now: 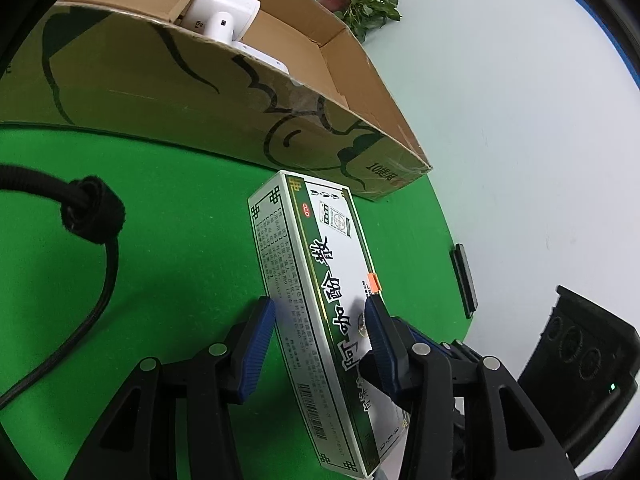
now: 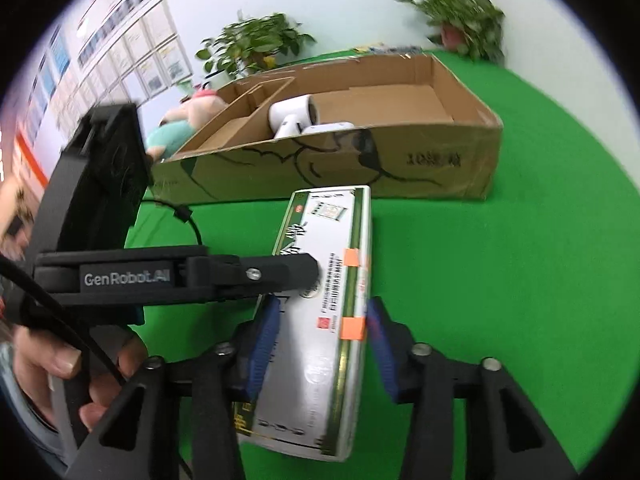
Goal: Organize objects
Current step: 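Close the right gripper on the medicine box and lift it, then carry the medicine box with the right gripper over the cardboard box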
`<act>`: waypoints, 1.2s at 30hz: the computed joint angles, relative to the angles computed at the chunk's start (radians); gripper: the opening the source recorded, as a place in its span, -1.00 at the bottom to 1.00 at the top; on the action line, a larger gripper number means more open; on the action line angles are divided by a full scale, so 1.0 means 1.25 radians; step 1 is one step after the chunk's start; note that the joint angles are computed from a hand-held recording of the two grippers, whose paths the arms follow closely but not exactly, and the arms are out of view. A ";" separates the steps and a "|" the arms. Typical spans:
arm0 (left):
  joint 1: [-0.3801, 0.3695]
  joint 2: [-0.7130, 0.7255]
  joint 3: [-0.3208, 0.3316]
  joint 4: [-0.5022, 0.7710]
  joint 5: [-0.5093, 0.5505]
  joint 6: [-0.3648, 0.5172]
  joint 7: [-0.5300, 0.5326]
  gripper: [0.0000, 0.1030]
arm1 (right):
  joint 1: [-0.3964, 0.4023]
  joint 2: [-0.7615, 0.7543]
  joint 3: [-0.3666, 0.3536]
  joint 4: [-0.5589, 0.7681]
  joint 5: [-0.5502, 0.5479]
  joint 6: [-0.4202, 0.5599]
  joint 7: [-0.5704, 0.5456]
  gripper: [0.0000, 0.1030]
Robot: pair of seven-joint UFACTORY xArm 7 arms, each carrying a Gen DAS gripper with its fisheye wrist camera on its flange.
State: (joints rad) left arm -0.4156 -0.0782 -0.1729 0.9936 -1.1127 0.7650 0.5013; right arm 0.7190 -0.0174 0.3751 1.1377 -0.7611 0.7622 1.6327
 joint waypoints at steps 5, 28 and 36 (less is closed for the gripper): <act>-0.002 0.007 -0.003 0.006 0.004 -0.001 -0.004 -0.15 | 0.008 0.027 0.004 0.037 0.001 0.042 -0.016 0.04; -0.002 0.035 -0.017 0.017 -0.039 0.004 0.027 -0.01 | 0.061 0.055 -0.053 0.052 0.020 0.035 -0.013 0.23; -0.013 0.022 -0.023 0.006 -0.047 -0.003 0.030 -0.11 | 0.015 0.028 -0.026 0.009 0.026 -0.049 0.033 0.23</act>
